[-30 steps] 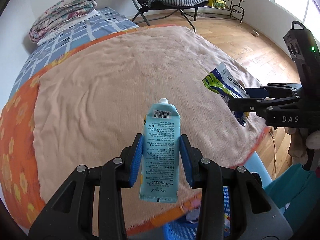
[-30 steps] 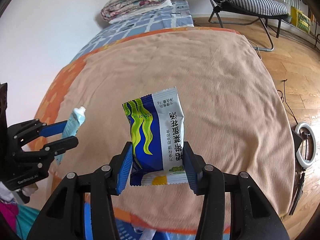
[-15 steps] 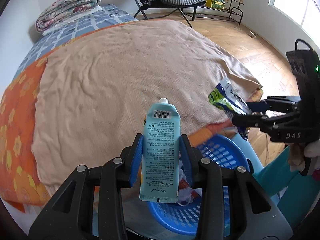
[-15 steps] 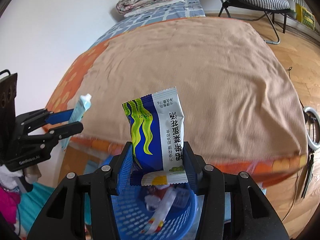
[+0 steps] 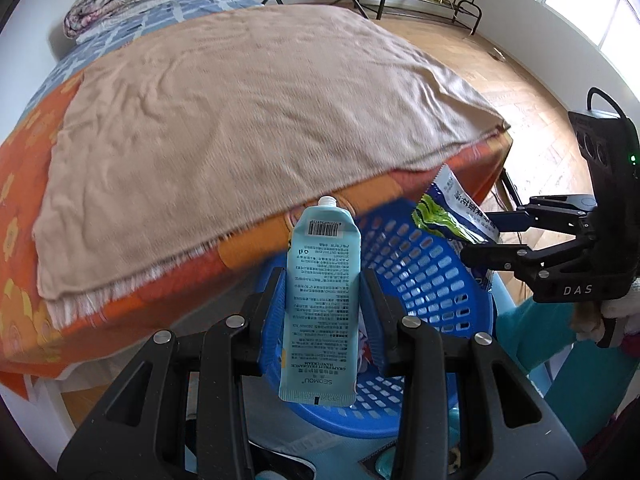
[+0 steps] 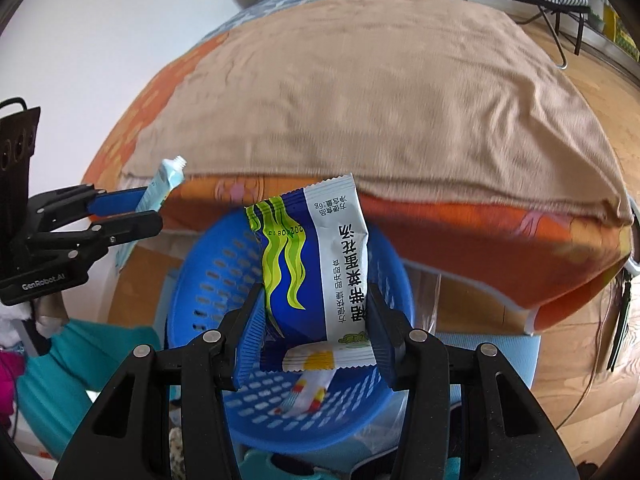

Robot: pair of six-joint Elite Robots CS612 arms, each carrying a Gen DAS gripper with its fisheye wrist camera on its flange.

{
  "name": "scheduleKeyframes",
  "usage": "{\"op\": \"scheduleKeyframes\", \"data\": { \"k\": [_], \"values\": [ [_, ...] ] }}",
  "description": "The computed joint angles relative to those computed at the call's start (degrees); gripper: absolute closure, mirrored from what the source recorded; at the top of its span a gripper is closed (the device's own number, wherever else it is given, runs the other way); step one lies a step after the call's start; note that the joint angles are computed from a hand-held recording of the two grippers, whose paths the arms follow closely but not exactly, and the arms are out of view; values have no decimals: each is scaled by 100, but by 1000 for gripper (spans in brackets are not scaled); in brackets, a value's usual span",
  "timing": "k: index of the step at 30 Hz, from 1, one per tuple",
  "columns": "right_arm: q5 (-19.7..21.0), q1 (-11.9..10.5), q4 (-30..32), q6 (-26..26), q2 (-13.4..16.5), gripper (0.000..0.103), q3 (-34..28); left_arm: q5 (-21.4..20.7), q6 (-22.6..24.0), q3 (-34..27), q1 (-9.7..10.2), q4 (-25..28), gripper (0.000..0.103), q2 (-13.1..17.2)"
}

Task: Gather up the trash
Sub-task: 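Carry the tube and snack packet over the blue basket with both tools, then open both tools to drop the tube and snack packet into the basket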

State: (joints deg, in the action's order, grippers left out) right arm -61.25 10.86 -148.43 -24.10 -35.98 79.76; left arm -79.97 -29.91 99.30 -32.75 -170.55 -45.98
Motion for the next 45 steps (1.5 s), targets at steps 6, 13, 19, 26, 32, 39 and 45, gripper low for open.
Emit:
{"op": "scheduleKeyframes", "data": {
  "k": [6, 13, 19, 26, 32, 39, 45],
  "values": [
    [-28, 15, 110, -129, -1, 56, 59, -180, -55, 2, -49, 94, 66, 71],
    [-84, 39, 175, -243, 6, 56, 91, -336, -54, -8, -77, 186, 66, 136],
    [-164, 63, 278, -215, 18, 56, 41, -428, -90, -15, -83, 251, 66, 171],
    [-323, 116, 373, -131, 39, 54, -33, -458, -57, -55, -87, 400, 66, 196],
    [-364, 113, 402, -56, 53, 52, -54, -476, -93, -66, -79, 469, 66, 212],
    [-435, 118, 363, -82, 47, 51, -36, -506, -131, -53, -68, 476, 65, 206],
    [-476, 128, 209, -71, 30, 51, -2, -493, -173, -34, -53, 447, 65, 183]
  ]
}}
